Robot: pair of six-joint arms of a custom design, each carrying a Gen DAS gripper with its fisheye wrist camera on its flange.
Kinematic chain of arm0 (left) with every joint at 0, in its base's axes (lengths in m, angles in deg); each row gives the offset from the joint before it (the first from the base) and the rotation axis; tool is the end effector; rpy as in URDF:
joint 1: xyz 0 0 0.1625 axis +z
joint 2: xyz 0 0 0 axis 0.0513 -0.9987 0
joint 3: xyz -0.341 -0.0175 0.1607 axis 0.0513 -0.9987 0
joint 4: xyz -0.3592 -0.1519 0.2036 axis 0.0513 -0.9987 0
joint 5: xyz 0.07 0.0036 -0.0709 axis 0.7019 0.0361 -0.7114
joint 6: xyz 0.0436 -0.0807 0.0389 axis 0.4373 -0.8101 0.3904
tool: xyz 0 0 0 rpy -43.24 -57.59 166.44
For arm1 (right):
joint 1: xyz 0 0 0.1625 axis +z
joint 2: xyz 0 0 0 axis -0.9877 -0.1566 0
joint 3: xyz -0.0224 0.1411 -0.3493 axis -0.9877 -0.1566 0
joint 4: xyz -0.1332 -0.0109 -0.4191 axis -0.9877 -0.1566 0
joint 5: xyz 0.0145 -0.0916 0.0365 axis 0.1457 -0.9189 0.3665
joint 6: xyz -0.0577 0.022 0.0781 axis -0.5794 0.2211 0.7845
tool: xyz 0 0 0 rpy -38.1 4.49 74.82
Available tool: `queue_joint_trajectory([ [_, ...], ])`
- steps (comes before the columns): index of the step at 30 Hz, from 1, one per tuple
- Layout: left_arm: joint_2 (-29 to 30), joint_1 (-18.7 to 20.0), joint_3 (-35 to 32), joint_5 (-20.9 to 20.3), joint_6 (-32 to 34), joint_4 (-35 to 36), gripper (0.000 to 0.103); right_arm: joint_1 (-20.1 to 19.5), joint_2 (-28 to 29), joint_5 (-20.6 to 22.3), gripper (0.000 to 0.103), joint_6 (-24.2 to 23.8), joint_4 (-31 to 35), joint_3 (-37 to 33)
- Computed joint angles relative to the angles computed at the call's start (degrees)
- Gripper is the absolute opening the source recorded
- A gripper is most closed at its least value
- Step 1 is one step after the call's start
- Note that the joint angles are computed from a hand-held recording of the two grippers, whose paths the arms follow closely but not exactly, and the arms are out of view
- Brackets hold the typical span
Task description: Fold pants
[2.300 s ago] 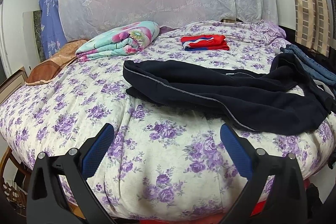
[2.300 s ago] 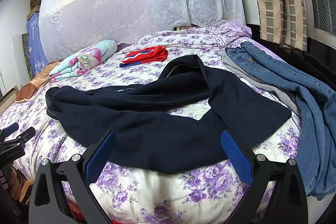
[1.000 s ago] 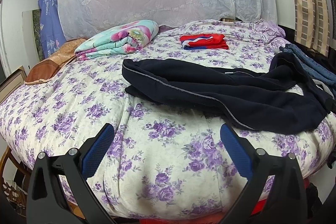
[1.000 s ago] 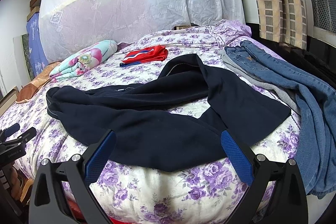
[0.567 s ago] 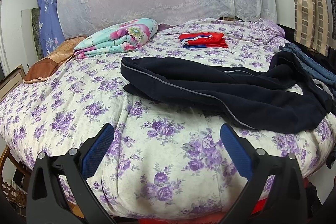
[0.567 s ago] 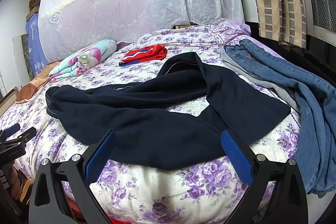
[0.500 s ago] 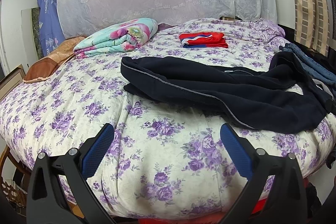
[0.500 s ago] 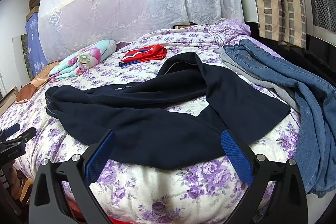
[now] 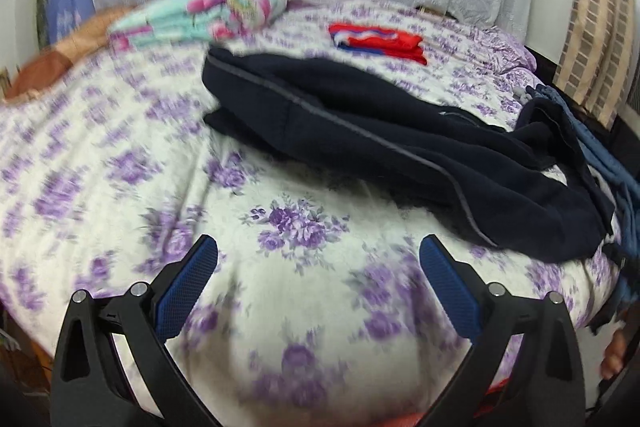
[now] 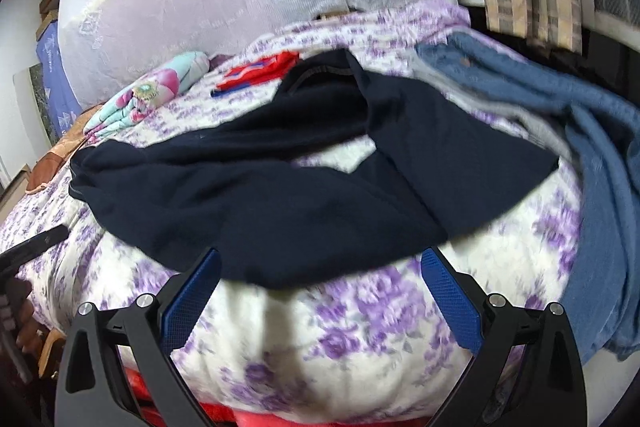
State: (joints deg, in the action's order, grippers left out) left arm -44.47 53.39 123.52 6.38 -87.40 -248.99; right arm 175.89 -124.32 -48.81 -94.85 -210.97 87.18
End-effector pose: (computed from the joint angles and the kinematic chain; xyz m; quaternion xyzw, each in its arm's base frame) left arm -0.0974 -0.5461 0.2154 -0.0111 0.8292 -0.4349 0.3511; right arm 0.1569 -0.5957 0.1562 0.2486 -0.8763 0.3467 0.2238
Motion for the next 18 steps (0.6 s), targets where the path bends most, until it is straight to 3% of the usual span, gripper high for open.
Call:
queue_joint_trajectory([
  [5, 0.82, 5.36, -6.33, -8.01, -2.13, 4.51, 0.099, -2.94, -1.25, 4.78, 0.1, 3.54, 7.32, -1.18],
  [8, 1.23, 7.35, -9.75, -12.21, -3.15, 6.17, 0.098, -3.46, 0.06, 5.52, 0.1, 5.21, 10.42, -4.67],
  [13, -0.19, 7.53, -10.19, -17.1, -0.66, 0.84, 0.098, -5.68, 2.58, 11.16, 0.1, 13.16, 19.08, -13.25],
  [18, -0.43, 12.01, -14.81, -25.45, -8.97, 12.57, 0.098, -6.59, 5.97, 14.66, 0.1, 20.29, 23.2, -20.91],
])
